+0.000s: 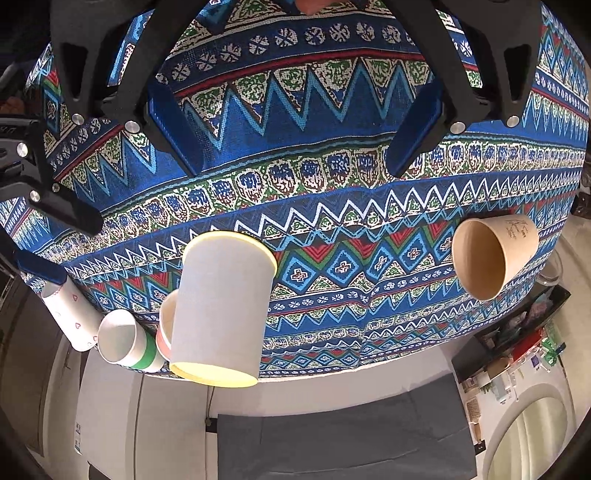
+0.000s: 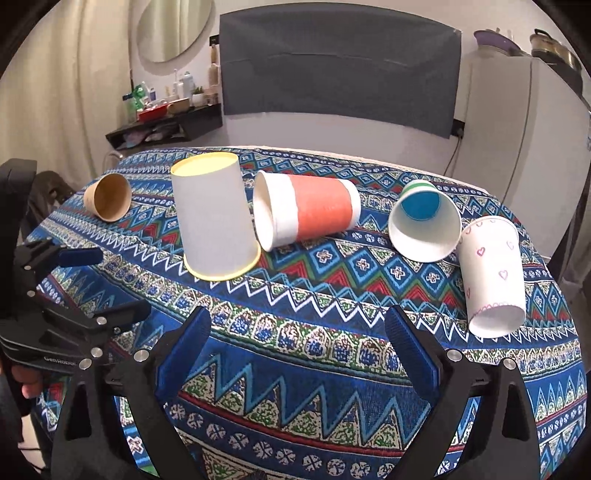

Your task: Flip cup upside down

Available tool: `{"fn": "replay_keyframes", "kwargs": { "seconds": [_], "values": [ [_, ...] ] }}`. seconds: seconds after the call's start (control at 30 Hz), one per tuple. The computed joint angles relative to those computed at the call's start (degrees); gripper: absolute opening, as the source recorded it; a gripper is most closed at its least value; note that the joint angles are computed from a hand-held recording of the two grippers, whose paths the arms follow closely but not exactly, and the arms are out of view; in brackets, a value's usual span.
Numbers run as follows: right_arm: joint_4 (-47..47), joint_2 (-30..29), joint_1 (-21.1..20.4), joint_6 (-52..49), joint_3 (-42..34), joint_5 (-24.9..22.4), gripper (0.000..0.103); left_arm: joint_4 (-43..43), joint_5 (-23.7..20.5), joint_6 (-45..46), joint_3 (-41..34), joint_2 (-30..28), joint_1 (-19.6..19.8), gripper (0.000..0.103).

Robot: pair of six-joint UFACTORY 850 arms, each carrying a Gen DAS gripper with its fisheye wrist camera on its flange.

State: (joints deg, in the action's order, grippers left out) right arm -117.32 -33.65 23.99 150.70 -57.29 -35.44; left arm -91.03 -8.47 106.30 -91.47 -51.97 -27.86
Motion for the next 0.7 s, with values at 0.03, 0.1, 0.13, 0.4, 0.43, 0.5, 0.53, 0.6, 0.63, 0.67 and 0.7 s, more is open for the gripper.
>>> {"fn": "replay_keyframes", "kwargs": {
  "seconds": [0.03, 0.1, 0.13, 0.4, 0.43, 0.5, 0.53, 0.6, 0.63, 0.67, 0.7],
  "values": [
    [-0.57, 0.0, -0.09, 0.82, 0.18, 0.14, 0.091, -1.36, -0.33, 0.8, 0.22, 0.09, 0.05, 0.097],
    [-1.97, 0.04, -0.48, 2.86, 0.53, 0.86, 0.091, 1.27, -1.39, -2.91, 0.07, -0.06, 0.3, 0.097],
    [-2.61, 0.21, -0.57, 4.04, 0.92, 0.72, 0.091, 3.88, -2.14, -6.25, -0.28, -0.27, 0.44, 0.097],
    [-0.46, 0.32, 0.3, 2.95, 1.23, -2.07, 0.091, 3.29, -3.93, -7.3, -0.11, -0.48, 0.95, 0.097],
    [0.09, 0.24, 0.4, 2.45, 1.14, -2.26, 0.091, -0.87, -3.71, -3.16, 0.52, -0.12, 0.94, 0.097],
    [1.37, 0.01, 0.64, 0.82, 0.74, -2.5, 0.091, -5.38, -3.88, 1.78, 1.44, 0.41, 1.05, 0.097],
    [1.62, 0.01, 0.6, 0.37, 0.62, -2.51, 0.092, -7.7, -3.9, 4.35, 1.81, 0.64, 1.02, 0.097],
    [2.46, -0.14, 0.91, -0.69, 0.41, -3.05, 0.092, -14.5, -3.65, 11.46, 2.78, 1.19, 0.84, 0.097],
    [2.84, -0.21, 1.04, -1.14, 0.31, -3.26, 0.092, -16.0, -3.84, 13.21, 2.93, 1.26, 0.76, 0.097],
    [3.22, -0.28, 1.13, -1.39, 0.26, -3.51, 0.092, -17.87, -3.84, 15.27, 3.16, 1.39, 0.68, 0.097],
    [3.48, -0.28, 1.19, -1.54, 0.22, -3.67, 0.092, -20.2, -3.67, 17.64, 3.38, 1.54, 0.61, 0.097]
  ]
}}
